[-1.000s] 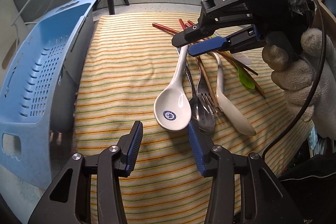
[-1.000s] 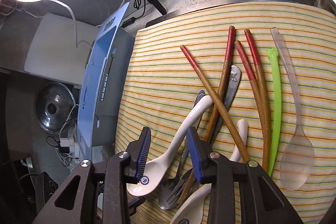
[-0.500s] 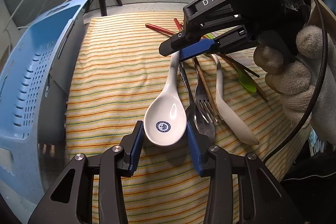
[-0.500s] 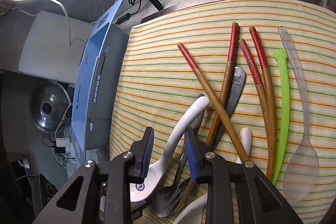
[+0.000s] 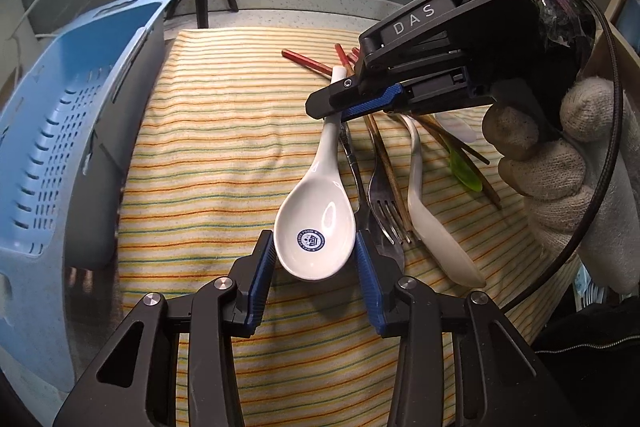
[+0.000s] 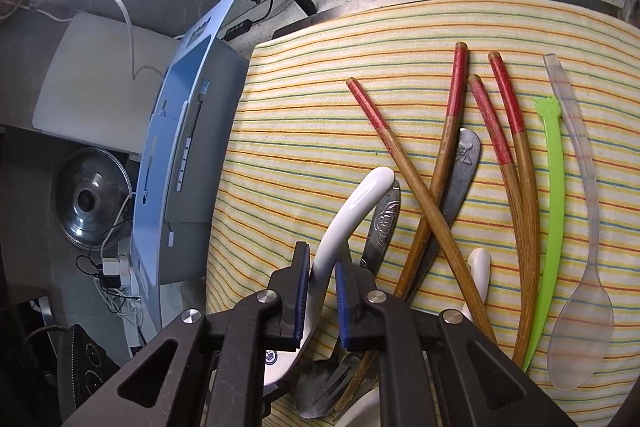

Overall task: Organize utensils
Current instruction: 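Lift the white spoon and carry it over the blue drainer basket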

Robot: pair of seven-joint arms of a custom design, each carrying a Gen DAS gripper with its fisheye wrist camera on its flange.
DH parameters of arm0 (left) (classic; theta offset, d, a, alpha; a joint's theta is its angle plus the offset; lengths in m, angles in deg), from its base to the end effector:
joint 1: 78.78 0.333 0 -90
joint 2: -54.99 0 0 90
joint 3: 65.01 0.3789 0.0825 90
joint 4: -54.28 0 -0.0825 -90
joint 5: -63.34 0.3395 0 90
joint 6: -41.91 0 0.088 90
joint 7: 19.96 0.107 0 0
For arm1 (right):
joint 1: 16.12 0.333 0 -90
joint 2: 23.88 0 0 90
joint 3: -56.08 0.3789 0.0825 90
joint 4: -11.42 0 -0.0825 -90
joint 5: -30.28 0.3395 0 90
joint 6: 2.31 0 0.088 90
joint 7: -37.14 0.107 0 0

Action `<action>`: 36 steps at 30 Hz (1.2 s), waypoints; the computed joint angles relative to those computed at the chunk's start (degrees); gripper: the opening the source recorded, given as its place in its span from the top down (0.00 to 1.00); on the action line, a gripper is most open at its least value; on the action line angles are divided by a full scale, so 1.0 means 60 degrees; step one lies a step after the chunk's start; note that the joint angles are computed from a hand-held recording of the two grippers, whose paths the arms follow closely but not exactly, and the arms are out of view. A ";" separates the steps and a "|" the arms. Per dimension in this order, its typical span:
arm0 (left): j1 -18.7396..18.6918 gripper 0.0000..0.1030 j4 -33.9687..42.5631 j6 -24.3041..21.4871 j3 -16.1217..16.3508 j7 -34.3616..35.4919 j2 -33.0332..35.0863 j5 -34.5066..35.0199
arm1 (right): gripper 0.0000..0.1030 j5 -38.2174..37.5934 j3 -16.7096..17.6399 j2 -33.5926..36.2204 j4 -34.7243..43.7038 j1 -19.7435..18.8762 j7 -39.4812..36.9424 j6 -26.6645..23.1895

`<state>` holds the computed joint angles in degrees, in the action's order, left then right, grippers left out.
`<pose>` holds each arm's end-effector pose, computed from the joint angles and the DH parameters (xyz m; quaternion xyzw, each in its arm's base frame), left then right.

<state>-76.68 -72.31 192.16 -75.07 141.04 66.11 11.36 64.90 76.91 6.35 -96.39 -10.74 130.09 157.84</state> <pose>0.5436 -0.0533 0.4028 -0.4409 0.8498 -0.2875 0.0277 0.6227 0.2364 0.3640 -0.6001 0.7433 0.1129 0.2733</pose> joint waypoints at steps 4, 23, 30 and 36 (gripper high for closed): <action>0.0064 0.63 -0.0072 0.0021 0.0034 0.0164 -0.0220 -0.0199 | 0.90 -0.0011 0.0047 -0.0080 0.0116 0.0039 -0.0040 -0.0001; 0.0864 0.63 0.1004 0.0263 0.0594 0.0331 0.0002 -0.0355 | 0.90 -0.1538 -0.0288 0.1412 0.3815 0.1474 0.0586 -0.1269; 0.1147 0.63 0.1385 0.0446 0.0590 -0.0335 0.0445 0.0471 | 0.90 -0.2452 -0.0674 0.2558 0.5867 0.2146 0.1267 -0.2397; 0.1319 0.63 0.1502 0.0671 0.0481 -0.0715 0.0533 0.0809 | 0.83 -0.3279 -0.1154 0.3090 0.7060 0.2656 0.1631 -0.3074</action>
<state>-68.76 -63.29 196.18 -72.19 136.75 69.31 16.22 45.22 69.99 24.90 -54.03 5.20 139.88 139.39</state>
